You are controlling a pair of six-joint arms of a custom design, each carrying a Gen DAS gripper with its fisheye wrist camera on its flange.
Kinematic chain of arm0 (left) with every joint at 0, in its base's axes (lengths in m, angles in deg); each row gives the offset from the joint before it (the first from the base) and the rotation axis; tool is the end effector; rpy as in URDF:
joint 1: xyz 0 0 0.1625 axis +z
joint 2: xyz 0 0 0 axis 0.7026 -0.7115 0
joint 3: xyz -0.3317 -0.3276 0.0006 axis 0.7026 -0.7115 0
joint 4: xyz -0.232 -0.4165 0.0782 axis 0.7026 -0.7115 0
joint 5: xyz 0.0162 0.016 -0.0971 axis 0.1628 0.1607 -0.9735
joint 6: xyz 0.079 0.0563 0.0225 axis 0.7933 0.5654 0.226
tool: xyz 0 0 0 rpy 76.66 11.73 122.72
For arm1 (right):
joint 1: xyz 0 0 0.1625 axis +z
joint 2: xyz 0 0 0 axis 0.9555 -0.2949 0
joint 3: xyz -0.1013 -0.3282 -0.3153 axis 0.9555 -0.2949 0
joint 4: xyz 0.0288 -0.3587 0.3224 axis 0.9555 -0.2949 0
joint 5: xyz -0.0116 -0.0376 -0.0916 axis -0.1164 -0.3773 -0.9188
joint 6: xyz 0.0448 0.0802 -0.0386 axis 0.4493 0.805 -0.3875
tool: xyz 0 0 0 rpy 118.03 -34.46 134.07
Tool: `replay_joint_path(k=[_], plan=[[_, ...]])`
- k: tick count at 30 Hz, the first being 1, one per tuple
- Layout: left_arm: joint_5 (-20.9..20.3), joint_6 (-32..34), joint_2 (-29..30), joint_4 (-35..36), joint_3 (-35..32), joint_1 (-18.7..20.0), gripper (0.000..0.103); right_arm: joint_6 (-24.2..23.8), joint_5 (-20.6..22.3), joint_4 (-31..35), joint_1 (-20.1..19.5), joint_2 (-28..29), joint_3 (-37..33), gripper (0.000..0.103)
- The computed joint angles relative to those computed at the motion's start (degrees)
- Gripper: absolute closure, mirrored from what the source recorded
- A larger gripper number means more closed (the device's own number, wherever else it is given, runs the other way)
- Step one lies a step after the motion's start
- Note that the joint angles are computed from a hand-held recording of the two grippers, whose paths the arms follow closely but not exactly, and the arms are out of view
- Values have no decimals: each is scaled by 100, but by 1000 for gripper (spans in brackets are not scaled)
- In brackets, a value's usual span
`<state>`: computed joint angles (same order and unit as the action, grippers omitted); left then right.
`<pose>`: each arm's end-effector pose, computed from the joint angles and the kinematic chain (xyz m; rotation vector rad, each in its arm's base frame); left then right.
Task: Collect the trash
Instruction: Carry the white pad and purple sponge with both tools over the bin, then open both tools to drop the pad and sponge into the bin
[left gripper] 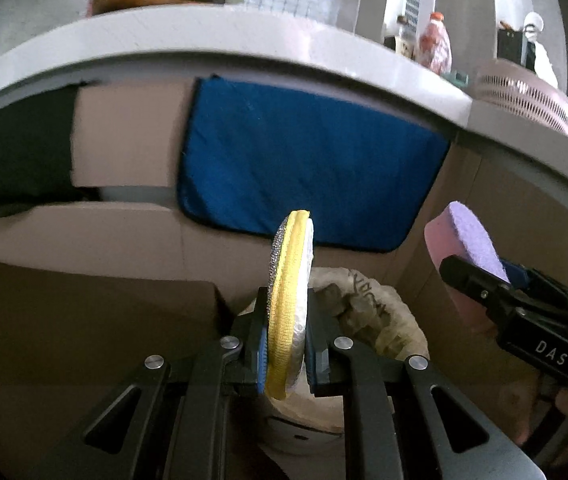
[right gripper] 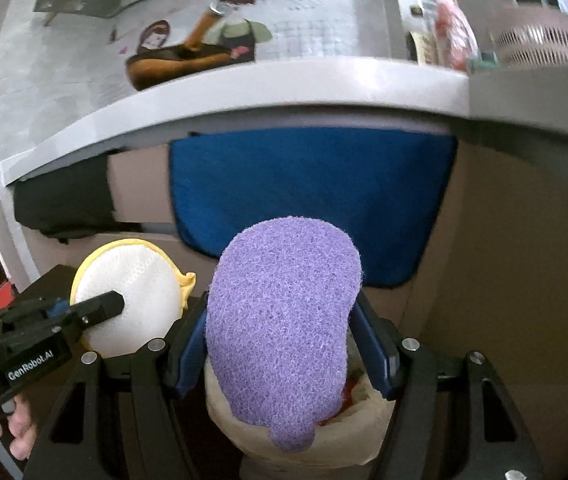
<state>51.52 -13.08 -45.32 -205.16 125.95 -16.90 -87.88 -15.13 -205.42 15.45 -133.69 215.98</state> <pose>-0.4196 -0.4692 0.0460 0.4573 2.2942 -1.2642 0.1116 -0.4966 0.3687 0.8630 -2.2827 1.1649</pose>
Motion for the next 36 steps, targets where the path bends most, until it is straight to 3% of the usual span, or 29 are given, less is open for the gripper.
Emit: replay_joint_path(k=[15, 33, 35, 36], plan=[[-521, 550, 440, -184, -474, 582, 88, 240, 29, 206, -365, 613, -394, 40], [-766, 526, 466, -117, -559, 741, 88, 302, -180, 90, -337, 856, -519, 39], [-775, 521, 455, -92, -579, 758, 84, 314, -224, -13, -333, 891, -514, 38], [-830, 504, 428, -26, -589, 777, 75, 318, -264, -84, -330, 915, -508, 38]])
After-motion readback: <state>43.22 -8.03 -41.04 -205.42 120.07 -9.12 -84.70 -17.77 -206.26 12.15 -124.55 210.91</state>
